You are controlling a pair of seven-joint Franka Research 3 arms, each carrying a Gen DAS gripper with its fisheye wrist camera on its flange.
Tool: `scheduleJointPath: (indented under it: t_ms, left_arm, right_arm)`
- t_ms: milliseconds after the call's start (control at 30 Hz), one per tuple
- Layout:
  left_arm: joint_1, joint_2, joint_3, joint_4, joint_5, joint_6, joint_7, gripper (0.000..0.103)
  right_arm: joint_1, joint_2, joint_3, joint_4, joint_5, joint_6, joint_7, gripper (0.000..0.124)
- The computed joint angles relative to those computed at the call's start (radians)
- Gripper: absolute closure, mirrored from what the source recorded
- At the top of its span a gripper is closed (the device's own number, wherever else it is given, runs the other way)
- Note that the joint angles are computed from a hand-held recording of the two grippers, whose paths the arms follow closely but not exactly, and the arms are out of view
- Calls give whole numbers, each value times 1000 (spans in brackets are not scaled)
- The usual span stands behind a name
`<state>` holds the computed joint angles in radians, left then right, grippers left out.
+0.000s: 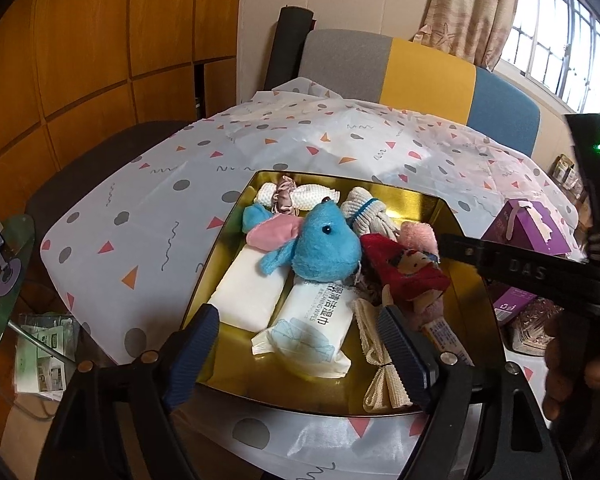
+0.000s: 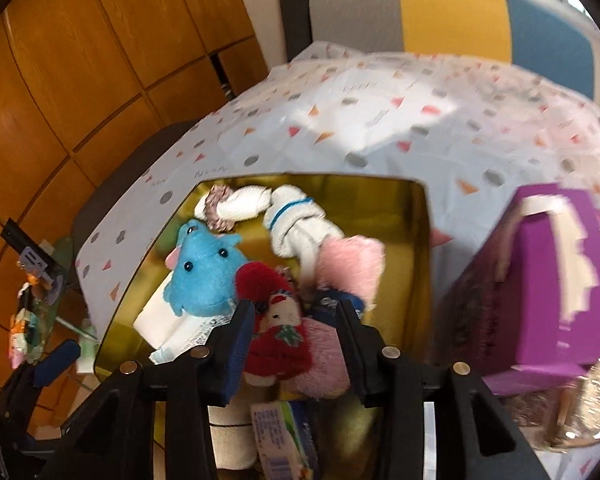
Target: Organize soft objects
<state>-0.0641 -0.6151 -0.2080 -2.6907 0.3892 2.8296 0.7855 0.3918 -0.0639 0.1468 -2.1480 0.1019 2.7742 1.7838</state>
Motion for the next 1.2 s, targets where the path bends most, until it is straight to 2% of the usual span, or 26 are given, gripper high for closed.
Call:
scheduleJointPath:
  t_ms: [100, 200, 300, 400, 567, 667, 767, 1067, 1200]
  left_arm:
    - [5, -6, -16, 3, 8, -5, -13, 19]
    - [15, -15, -41, 7, 28, -7, -39, 13]
    - [20, -25, -62, 7, 51, 2, -65, 9]
    - [11, -27, -75, 13, 67, 5, -80, 7]
    - [-7, -26, -98, 20, 96, 16, -92, 6]
    - [-13, -21, -120, 27, 112, 20, -112, 0]
    - [-22, -17, -134, 32, 125, 25, -132, 0]
    - [-37, -8, -169, 42, 168, 17, -193, 0]
    - [-39, -12, -178, 45, 193, 4, -215, 0]
  right_arm:
    - [-30, -50, 18, -48, -144, 32, 128, 82]
    - [-79, -106, 49, -102, -281, 52, 259, 82]
    - [-152, -172, 102, -159, -427, 59, 403, 82]
    - [-213, -243, 144, -219, -511, 60, 501, 82]
    - [-316, -352, 221, -303, -597, 44, 640, 82]
    - [-353, -404, 250, -340, -623, 27, 683, 82]
    - [-391, -453, 284, -373, -651, 16, 729, 82]
    - [-437, -541, 322, -441, -650, 18, 773, 82]
    - [-441, -561, 316, -457, -626, 10, 765, 82]
